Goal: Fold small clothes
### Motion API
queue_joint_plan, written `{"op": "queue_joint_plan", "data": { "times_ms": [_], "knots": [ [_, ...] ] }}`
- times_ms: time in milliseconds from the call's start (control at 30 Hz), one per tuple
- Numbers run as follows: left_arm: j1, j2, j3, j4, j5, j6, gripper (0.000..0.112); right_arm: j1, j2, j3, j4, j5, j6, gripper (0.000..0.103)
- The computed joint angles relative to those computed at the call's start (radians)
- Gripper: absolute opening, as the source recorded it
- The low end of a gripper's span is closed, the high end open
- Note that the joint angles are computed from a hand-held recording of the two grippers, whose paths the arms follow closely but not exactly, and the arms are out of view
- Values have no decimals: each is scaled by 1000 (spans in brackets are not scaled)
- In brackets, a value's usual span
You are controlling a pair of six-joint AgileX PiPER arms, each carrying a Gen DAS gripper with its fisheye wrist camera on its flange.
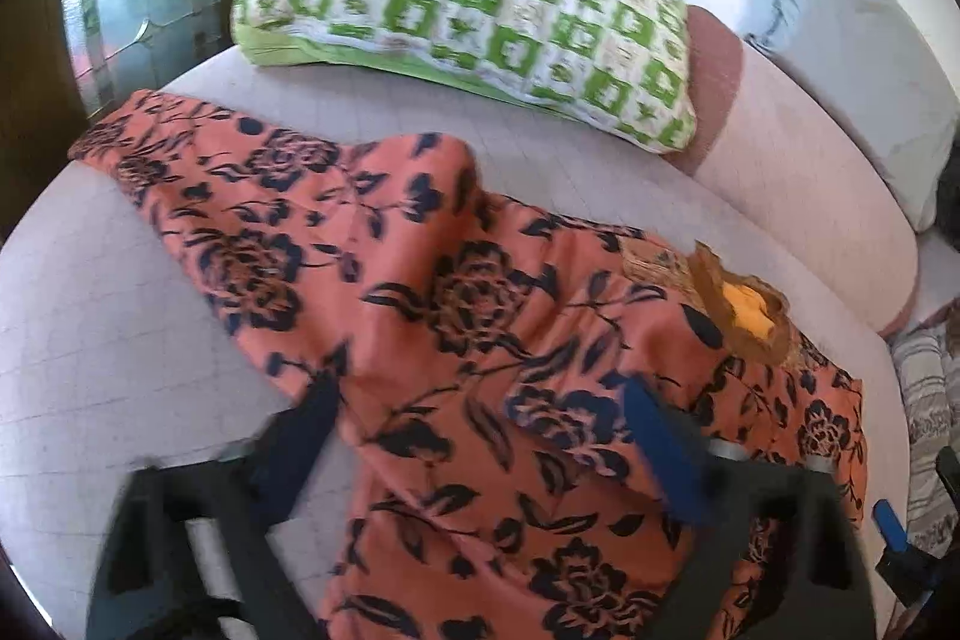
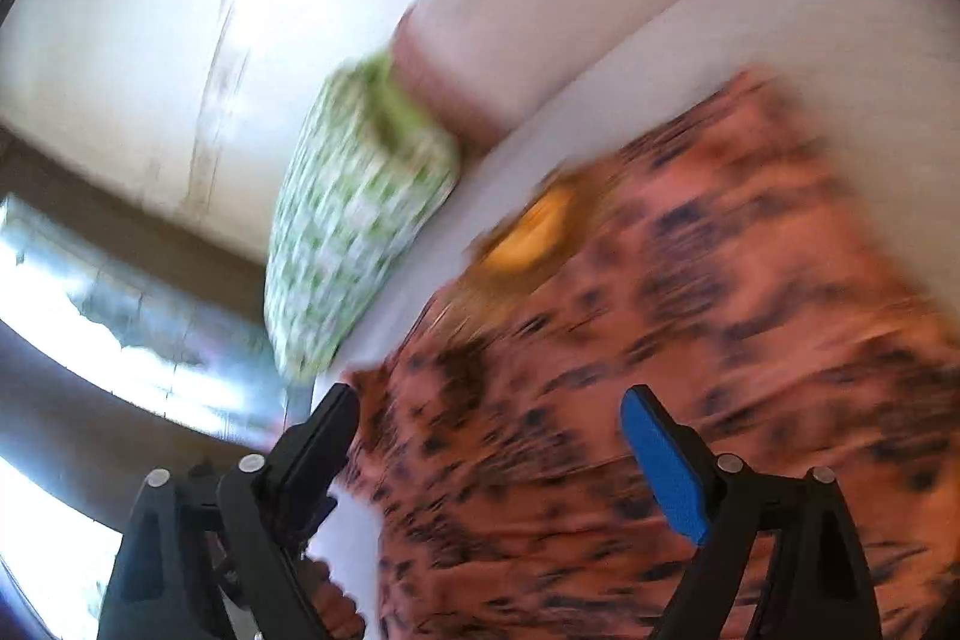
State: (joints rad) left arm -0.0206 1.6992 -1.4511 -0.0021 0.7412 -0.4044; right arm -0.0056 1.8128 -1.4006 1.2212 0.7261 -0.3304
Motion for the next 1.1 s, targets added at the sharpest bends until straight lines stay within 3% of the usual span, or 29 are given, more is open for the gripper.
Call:
{"op": "queue_joint_plan", "data": {
  "times_ms": [33, 67, 233, 300, 367, 433, 533, 600, 633, 667, 733, 1000, 1100],
  "knots": [
    [-12, 3, 2, 7, -11, 6, 61, -41, -10, 40, 51, -3, -40, 66],
    [-26, 11, -1, 22, -20, 9, 49, -87, -9, 61, 70, -2, -48, 63],
    [-67, 83, -56, 100, -25, -24, 42, -201, 59, 115, 212, 13, -152, 58],
    [-63, 104, -80, 91, -29, -30, 46, -210, 102, 90, 223, 18, -143, 58],
    [-63, 124, -102, 74, -38, -28, 80, -212, 144, 36, 214, 20, -116, 58],
    [-86, 149, -114, 155, -59, -105, 83, -198, 167, -3, 226, 3, -125, 58],
    [-113, 229, -198, 181, 9, -78, 82, -191, 232, -98, 100, 29, -8, 59],
    [-136, 275, -245, 195, 53, -57, 57, -181, 307, -185, -14, 78, 109, 53],
    [-154, 273, -238, 237, 40, -82, 48, -178, 316, -195, -20, 78, 120, 53],
    [-174, 259, -216, 274, 10, -99, 32, -180, 315, -206, -31, 82, 132, 53],
    [-190, 243, -202, 256, -16, -55, 14, -177, 319, -242, -75, 98, 164, 53],
    [-241, 167, -110, 358, -105, -91, 10, -173, 281, -210, -11, 136, 117, 54],
    [-264, 125, -63, 490, -105, -203, 9, -146, 305, -269, -90, 170, 187, 65]
  ]
}}
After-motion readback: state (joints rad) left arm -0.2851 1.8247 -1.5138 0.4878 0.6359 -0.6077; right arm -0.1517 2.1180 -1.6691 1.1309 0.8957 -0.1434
